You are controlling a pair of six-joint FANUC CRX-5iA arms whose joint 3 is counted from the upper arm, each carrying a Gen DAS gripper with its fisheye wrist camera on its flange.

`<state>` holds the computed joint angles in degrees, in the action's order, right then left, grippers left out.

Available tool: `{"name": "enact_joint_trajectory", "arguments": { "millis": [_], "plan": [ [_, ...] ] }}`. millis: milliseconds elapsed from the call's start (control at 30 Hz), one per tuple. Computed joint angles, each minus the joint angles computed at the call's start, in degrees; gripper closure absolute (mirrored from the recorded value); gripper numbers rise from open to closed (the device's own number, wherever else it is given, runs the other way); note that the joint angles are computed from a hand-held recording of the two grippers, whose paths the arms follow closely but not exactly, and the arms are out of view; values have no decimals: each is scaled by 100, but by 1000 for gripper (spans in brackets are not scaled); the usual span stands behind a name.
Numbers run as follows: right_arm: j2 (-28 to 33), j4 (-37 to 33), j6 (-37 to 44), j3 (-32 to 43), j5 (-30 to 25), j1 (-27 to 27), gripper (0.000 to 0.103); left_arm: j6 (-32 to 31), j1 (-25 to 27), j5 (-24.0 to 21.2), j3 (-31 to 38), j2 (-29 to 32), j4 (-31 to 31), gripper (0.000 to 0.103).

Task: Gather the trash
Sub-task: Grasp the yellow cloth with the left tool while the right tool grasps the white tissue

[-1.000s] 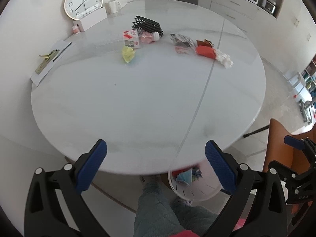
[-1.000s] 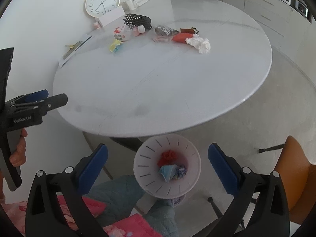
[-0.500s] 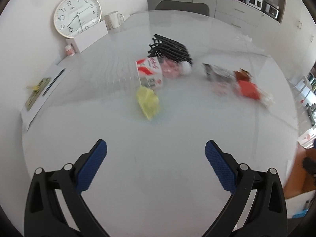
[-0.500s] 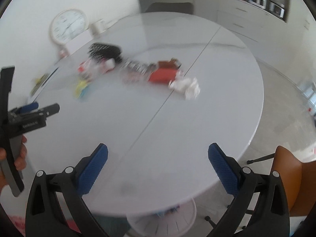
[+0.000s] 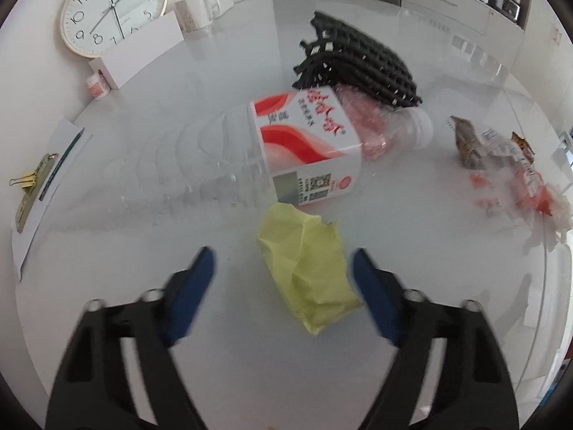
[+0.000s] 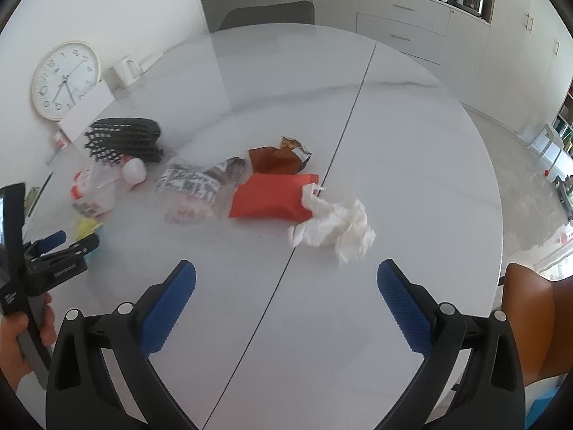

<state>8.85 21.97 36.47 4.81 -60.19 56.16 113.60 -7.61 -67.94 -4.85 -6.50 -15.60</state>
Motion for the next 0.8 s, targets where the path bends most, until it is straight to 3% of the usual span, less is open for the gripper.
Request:
{"name": "enact_joint_trajectory", "arguments": {
  "millis": [100,533,600,667,767,800],
  "plan": [
    [-12,-47,15,-71,164,-118,2,-166,126,190,-159,-66,205,62],
    [441,-551,843,221,331,-693,3,-764,320,357,-318,-358,628,66],
    [467,-786,980,278,403,-779,21,-837,273,325,-302,-421,649,66],
    [549,-1030,1102,441,217,-853,51,-857,212,277,-272,-470,641,66],
    [476,-1174,1131,379,244,-888,75,-783,66,176,-198,-528,541,65],
    [382,-1228,1108,285,338,-900,77,-752,4,140,-167,-551,492,65]
  ]
}}
